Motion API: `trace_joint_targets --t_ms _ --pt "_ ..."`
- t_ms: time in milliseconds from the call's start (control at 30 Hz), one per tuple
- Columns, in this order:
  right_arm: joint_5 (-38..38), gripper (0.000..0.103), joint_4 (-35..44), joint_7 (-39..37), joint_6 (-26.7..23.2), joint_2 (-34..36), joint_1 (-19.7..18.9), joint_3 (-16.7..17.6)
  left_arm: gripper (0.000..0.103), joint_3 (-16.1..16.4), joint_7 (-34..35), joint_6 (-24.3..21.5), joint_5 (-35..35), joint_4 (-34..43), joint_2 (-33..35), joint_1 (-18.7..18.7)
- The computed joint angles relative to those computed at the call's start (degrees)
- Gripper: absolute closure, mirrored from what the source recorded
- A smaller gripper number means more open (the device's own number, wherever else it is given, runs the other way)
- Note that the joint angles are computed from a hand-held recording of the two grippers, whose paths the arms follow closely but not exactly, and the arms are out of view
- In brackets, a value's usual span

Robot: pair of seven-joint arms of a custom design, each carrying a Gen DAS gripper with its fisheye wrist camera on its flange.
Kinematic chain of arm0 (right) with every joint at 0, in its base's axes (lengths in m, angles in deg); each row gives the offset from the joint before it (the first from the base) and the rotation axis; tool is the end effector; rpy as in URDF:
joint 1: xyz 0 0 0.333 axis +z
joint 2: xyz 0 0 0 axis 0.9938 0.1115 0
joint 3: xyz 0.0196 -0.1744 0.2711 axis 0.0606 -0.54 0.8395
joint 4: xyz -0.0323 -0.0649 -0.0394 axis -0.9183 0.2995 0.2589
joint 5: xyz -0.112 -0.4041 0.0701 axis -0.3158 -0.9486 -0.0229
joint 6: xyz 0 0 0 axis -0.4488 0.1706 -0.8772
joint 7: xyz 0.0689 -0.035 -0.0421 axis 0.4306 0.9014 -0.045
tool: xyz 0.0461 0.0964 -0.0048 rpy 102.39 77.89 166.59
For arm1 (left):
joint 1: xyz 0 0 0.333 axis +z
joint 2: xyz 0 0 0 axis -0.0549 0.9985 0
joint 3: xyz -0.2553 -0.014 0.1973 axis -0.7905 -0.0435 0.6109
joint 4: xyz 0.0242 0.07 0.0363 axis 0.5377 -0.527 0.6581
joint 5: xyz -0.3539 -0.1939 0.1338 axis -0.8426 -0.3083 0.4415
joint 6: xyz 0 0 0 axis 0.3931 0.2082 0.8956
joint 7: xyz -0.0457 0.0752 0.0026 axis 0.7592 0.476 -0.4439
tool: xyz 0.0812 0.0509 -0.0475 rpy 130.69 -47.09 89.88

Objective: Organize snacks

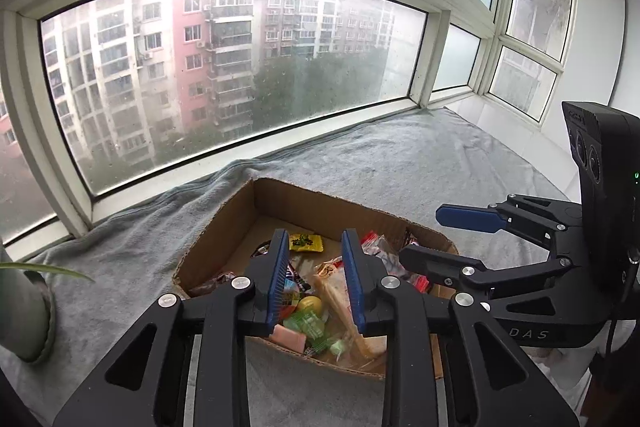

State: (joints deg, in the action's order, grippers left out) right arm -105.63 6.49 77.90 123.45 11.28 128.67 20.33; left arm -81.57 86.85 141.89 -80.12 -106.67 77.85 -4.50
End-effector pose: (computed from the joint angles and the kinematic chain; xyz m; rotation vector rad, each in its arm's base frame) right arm 0.6483 0.5348 0.4837 -1.6387 1.8467 -0.6648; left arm 0.7072 -0.2723 0.4864 -1.0080 2.4535 -1.2368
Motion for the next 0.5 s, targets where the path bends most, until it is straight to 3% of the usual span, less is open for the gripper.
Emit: trace_joint_targets --t_ms 200,267,333,500 --pt "-1.8 0.043 -1.9 2.3 -0.5 -1.7 1.5 -0.5 0.077 -0.4 1.6 0.9 -2.0 -2.5 -2.4 0.9" --pt "-2.8 0.043 -2.9 3.4 -0.7 -2.5 2.1 -0.6 0.068 -0.4 2.2 1.4 -3.2 -3.6 -3.4 1.1" --pt "-4.3 0.032 -4.4 5.2 -0.8 -3.7 3.0 -0.9 0.062 -0.5 3.3 2.0 -5.1 -5.1 -4.8 1.5" --pt "-8.5 0.020 -7.9 9.6 -2.5 -6.7 4.7 -0.7 0.057 1.2 3.8 2.9 -7.2 -8.7 -8.2 0.7"
